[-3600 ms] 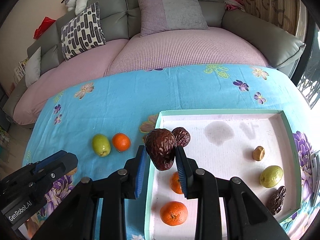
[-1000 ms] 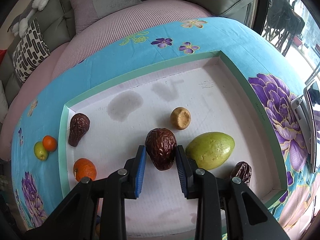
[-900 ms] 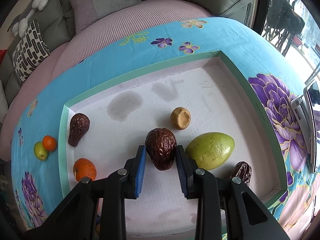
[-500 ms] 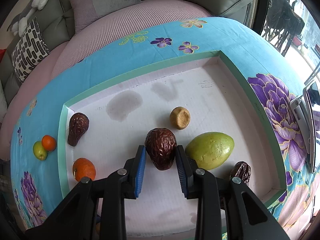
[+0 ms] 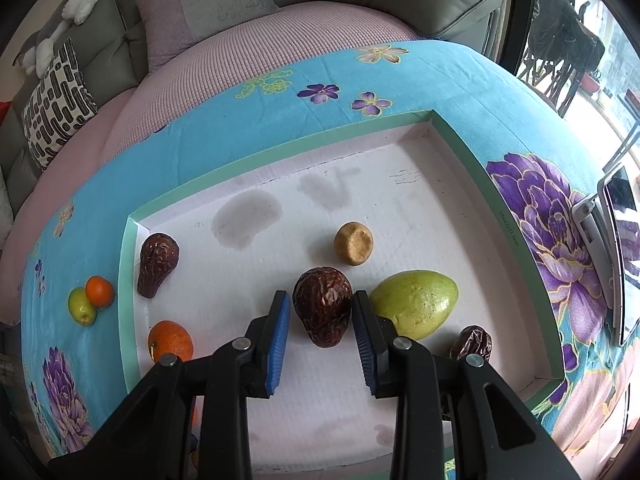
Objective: Organize fruits
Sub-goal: 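Open both tools to drop the date and brown fruit into the tray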
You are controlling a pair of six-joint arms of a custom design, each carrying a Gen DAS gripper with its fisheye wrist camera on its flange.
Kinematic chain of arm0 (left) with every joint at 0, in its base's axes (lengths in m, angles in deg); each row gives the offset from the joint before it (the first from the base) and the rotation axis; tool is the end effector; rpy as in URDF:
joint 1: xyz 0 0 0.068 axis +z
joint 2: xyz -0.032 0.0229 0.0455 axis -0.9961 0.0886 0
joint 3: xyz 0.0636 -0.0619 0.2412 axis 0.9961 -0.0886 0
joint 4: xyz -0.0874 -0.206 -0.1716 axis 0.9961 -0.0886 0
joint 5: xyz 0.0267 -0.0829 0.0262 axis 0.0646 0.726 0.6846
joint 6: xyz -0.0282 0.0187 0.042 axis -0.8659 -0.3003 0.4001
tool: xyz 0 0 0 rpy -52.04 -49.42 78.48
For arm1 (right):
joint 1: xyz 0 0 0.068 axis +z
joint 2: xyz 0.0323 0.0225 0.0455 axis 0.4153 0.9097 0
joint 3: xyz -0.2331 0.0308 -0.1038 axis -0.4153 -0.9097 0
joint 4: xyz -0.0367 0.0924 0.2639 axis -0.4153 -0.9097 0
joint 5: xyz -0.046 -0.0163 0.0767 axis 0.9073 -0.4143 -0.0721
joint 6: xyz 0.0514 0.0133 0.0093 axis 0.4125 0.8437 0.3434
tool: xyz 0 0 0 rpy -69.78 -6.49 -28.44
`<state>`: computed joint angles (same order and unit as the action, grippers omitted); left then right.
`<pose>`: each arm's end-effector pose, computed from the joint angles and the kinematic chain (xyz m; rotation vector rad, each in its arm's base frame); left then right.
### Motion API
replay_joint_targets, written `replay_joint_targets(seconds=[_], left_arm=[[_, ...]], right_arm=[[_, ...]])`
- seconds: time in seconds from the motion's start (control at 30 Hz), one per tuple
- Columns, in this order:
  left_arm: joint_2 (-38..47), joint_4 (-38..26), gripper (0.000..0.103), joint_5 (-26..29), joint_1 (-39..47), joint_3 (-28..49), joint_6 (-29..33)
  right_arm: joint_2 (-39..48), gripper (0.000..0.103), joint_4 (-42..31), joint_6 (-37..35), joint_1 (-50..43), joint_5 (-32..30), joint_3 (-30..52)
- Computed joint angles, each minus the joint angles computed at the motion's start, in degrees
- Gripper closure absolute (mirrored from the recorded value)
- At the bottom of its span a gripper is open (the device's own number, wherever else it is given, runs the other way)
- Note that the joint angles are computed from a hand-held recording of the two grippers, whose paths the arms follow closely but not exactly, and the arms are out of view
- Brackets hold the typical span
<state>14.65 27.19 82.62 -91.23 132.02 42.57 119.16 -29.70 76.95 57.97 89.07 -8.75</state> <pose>0.2879 -0.0476 0.1458 1.0427 2.6446 -0.5860 0.2777 0.1693 0.1527 0.8140 2.5573 0.0334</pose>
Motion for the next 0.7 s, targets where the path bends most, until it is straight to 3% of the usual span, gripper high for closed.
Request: replay_joint_targets(seconds=[0.13, 0.43, 0.5, 0.57, 0.7], left_arm=[[-0.8, -1.3, 0.072, 1.4, 1.2, 0.8, 0.4], [0.1, -1.5, 0.071, 4.5, 7.2, 5.6, -1.5], [1.3, -0.2, 0.066, 3.5, 8.5, 6.8, -3.0], [3.1, 0.0, 0.052, 3.6, 10.1, 8.5, -3.9], [6.5, 0.6, 0.043, 4.2, 13.2, 11.6, -5.4]], right_arm=[[-1.5, 0.063, -1.2, 0.6, 1.1, 1.9, 0.3], [-1.7, 0.063, -2.9, 0.7, 2.3, 4.0, 1.8], [-1.2, 0.063, -2.8, 0.1, 2.2, 3.9, 2.3], [-0.8, 0.063, -2.9, -0.2, 2.2, 3.8, 2.7], [0.0, 0.063, -3.3, -0.7, 2.4, 3.8, 3.6]])
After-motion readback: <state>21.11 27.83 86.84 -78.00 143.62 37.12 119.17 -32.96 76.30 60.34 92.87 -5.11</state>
